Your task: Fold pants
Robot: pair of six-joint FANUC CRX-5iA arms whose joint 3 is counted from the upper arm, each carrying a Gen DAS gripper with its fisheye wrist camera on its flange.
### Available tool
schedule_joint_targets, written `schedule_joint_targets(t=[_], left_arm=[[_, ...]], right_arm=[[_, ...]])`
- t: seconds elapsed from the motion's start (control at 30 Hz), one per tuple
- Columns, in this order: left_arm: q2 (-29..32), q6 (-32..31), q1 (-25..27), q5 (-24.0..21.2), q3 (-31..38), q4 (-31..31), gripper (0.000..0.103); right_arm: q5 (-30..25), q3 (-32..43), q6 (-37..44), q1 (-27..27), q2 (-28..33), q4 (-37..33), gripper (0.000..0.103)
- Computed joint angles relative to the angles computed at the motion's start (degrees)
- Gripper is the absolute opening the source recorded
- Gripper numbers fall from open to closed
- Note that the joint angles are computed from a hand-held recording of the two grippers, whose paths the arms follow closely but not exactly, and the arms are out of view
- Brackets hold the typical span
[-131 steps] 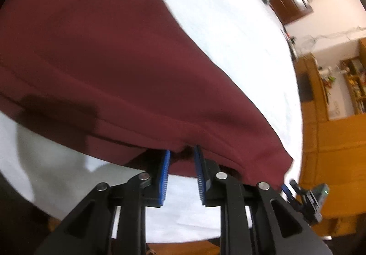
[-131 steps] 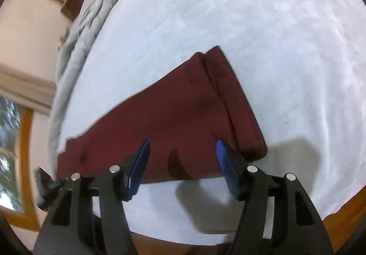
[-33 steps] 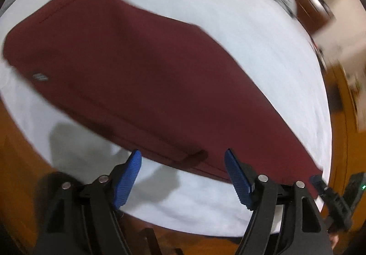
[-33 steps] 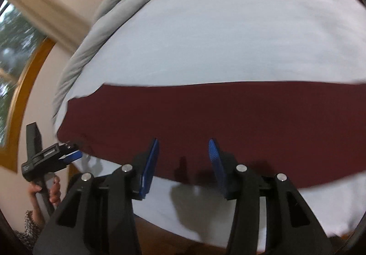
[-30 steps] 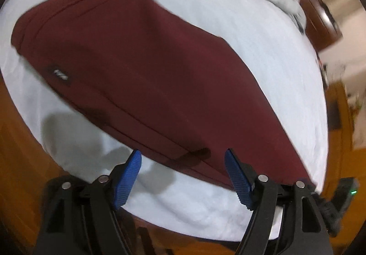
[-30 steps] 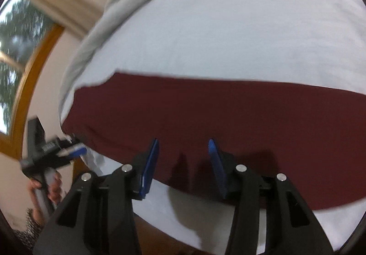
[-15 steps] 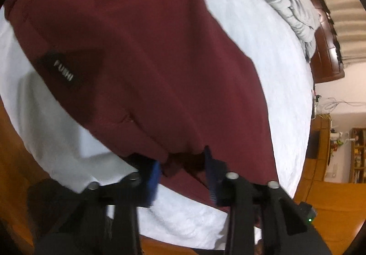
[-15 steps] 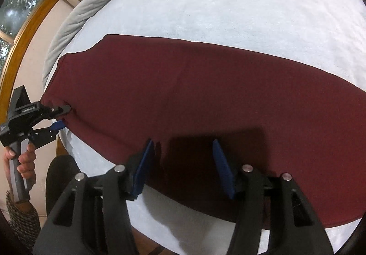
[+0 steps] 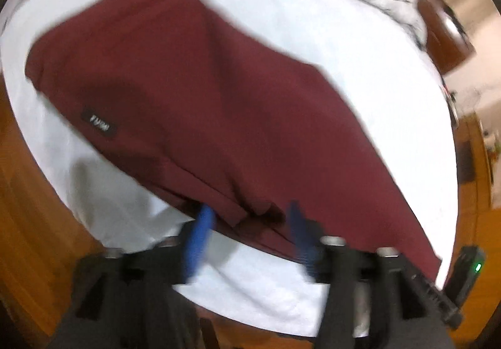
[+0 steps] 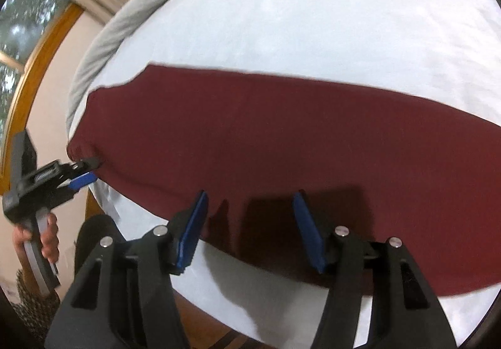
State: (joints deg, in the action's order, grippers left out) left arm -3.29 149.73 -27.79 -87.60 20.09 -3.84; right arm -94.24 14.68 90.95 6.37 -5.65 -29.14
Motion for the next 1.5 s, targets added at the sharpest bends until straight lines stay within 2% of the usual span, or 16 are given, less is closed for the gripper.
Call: schedule_joint_targets(t=[0.13, 0.27, 0.33, 0.4, 0.5, 0.6, 0.63, 0.8, 0.97, 1.03, 1.07, 1.1, 1.13, 1.17, 1.37, 1.5], left_arm=[[6.69, -3.4, -7.03, 1.55, 8.39, -3.6, 0.066], [14.72, -9.2, -8.82, 5.38, 13.39, 0.79, 0.066], [18.06, -11.62, -8.93, 6.46, 15.35, 3.08, 0.066], [21.22, -12.98, -10.11, 4.98, 17.96, 3.24, 0.066], [26.61, -14.06, -11.64, -0.14, 24.41, 0.6, 0.067], [28.98, -15.4, -13.48, -3.81, 28.74, -2.45, 0.07], [30.0, -15.3, -13.93, -5.04, 30.87, -3.03, 0.07], [29.29, -14.53, -13.71, -2.24, 29.78, 0.26, 0.07], [35.2, -17.84, -14.82, -6.18, 38.14, -0.11, 0.07], [35.77, -17.64, -15.08, -6.78, 38.76, -0.72, 0.071], [35.51, -17.4, -14.85, -6.26, 38.04, -0.4, 0.072], [35.25, -17.25, -14.67, -5.81, 37.5, -0.11, 0.072], [34.94, -17.17, -14.48, -5.38, 36.97, 0.28, 0.072], [34.73, -17.21, -14.3, -5.24, 36.72, 0.69, 0.072], [31.61, -16.0, -14.3, -3.9, 35.97, -2.73, 0.073], [30.09, -16.19, -14.74, -2.81, 34.24, -5.52, 0.073]], right_arm=[[-2.37, 0.52, -0.76, -7.77, -1.0, -1.03, 0.057], [-4.77, -0.35, -0.38, -15.62, -2.14, 0.17, 0.058], [-6.7, -0.22, -0.52, -21.31, -1.6, -2.34, 0.061], [-8.52, -0.15, -1.47, -27.76, -0.18, -5.22, 0.062], [-8.83, -0.42, -1.88, -33.42, 1.5, -6.95, 0.068], [-9.38, -0.41, -1.72, -38.69, 3.89, -10.84, 0.067], [-9.35, -0.61, -1.9, -39.65, 4.14, -12.29, 0.067], [-7.56, -0.58, -2.48, -44.22, 5.57, -17.81, 0.068], [-5.54, -0.86, -3.37, -46.07, 6.59, -21.34, 0.068], [-4.07, -1.02, -2.93, -46.27, 6.95, -21.87, 0.061], [-3.4, -1.1, -2.35, -45.85, 6.87, -21.21, 0.051], [-2.65, -1.12, -1.15, -45.4, 6.75, -20.31, 0.032], [-1.57, -1.3, -0.04, -44.93, 6.22, -19.53, 0.022], [-1.85, -1.09, 0.88, -45.85, 6.19, -21.14, 0.018], [-3.85, 4.76, 3.17, -51.18, 6.46, -30.16, 0.013], [-2.24, 5.34, 2.94, -52.23, 5.94, -26.98, 0.013]])
